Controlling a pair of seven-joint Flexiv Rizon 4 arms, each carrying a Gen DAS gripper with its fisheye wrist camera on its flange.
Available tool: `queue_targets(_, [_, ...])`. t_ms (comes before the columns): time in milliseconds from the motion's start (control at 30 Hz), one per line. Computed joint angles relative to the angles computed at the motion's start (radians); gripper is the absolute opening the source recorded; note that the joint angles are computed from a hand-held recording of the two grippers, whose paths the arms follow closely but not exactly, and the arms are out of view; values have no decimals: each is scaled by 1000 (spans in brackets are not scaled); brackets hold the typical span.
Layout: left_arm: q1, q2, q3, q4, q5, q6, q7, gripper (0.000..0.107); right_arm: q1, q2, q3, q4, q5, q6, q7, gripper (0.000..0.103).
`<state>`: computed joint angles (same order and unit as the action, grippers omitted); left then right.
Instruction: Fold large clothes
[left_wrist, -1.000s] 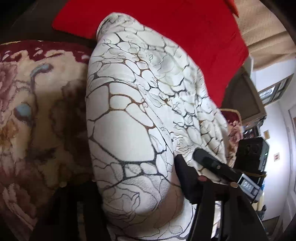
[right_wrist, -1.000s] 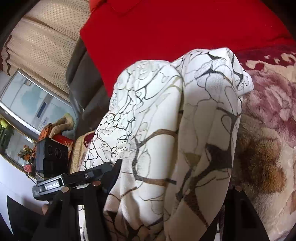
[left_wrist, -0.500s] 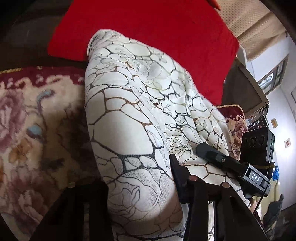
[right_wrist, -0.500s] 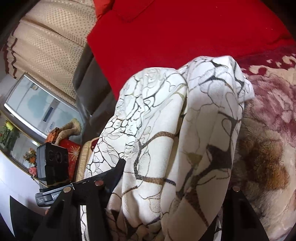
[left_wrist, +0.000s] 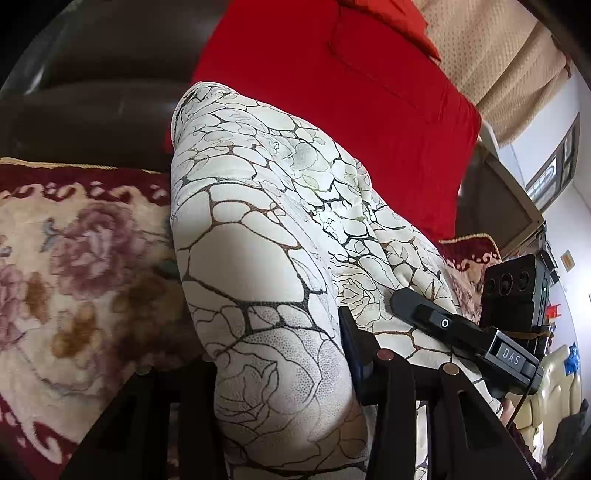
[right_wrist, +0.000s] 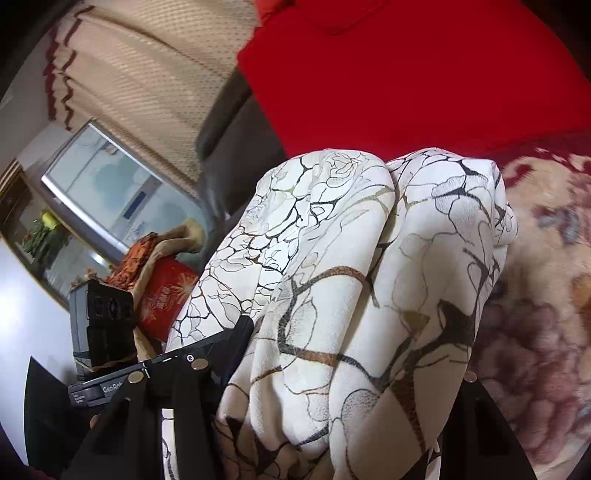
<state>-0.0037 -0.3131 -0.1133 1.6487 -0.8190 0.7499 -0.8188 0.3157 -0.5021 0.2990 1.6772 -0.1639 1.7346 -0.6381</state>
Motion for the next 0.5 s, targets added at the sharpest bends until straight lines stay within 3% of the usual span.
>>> queue_targets(167, [-5,23,16,42,18,32,6,45,18,-2,4,3,-3,23,2,58])
queue_targets(300, [-12,3,50,48,146,5,-90,48,-35,-29,84,5,8,-50,29,57])
queue_targets(367, [-15,-3,46,64,161,29,-115,56,-25,-25,75,7,16,-151,36,56])
queue_targets(500, [-12,7,34,79,167,49,-94,64,-14,-14,64,33,71,-133,11,56])
